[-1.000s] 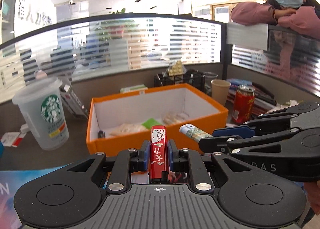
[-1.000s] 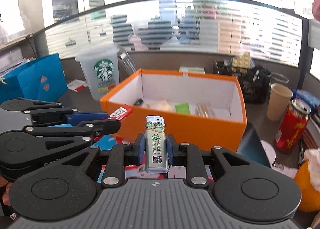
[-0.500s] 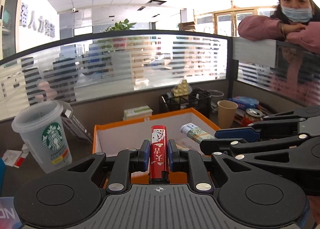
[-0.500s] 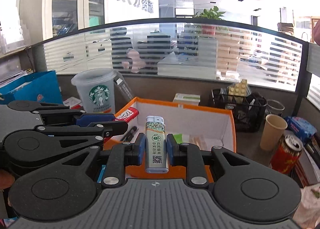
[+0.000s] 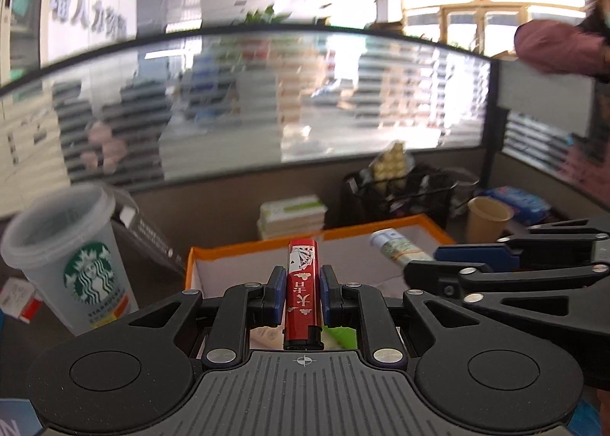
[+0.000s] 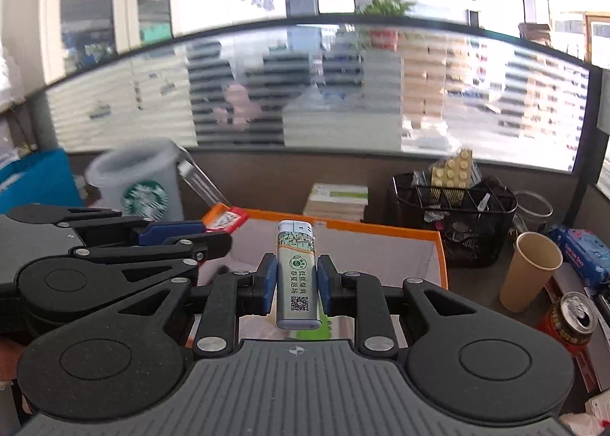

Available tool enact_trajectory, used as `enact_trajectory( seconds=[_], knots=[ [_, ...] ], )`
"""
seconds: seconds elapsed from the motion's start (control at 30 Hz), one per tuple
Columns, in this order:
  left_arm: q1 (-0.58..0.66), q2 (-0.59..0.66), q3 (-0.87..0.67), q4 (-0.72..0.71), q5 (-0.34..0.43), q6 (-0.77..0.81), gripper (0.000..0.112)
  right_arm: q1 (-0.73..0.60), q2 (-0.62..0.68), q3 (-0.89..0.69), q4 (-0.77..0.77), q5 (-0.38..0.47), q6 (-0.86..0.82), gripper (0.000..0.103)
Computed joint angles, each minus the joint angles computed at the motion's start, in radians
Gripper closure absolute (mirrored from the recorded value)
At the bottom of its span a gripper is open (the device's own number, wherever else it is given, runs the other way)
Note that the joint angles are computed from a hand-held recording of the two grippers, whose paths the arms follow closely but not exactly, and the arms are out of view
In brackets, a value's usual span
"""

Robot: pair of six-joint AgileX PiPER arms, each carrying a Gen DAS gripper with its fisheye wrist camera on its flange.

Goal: Organize rigid objects
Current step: 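Lift and carry the red stick and lighter over the orange box, then lower the red stick and lighter into the box and open both tools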

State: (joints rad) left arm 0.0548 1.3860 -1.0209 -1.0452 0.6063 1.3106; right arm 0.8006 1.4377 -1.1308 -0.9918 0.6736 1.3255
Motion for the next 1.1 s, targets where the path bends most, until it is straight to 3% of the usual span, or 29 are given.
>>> enact_trajectory(
  seconds=[0.13, 0.33, 0.67, 1.1],
  knots=[
    [-0.039, 0.114, -0.061, 0.113, -0.049, -0.122, 0.096, -0.097, 0.088, -0.054, 0.133, -0.056, -0.135, 0.082],
    [-0.052, 0.202, -0.099, 0.173, -0.08, -0.198, 0.096, -0.164, 0.194, -0.116, 0.251, -0.066, -0.265, 0.082],
    [-0.067, 0.269, -0.157, 0.287, -0.072, -0.321, 0.096, -0.22, 0.289, -0.178, 0.417, -0.047, -0.442, 0.082],
    [-0.096, 0.321, -0.204, 0.422, -0.046, -0.459, 0.096, -0.228, 0.338, -0.245, 0.502, 0.012, -0.548, 0.082]
  ],
)
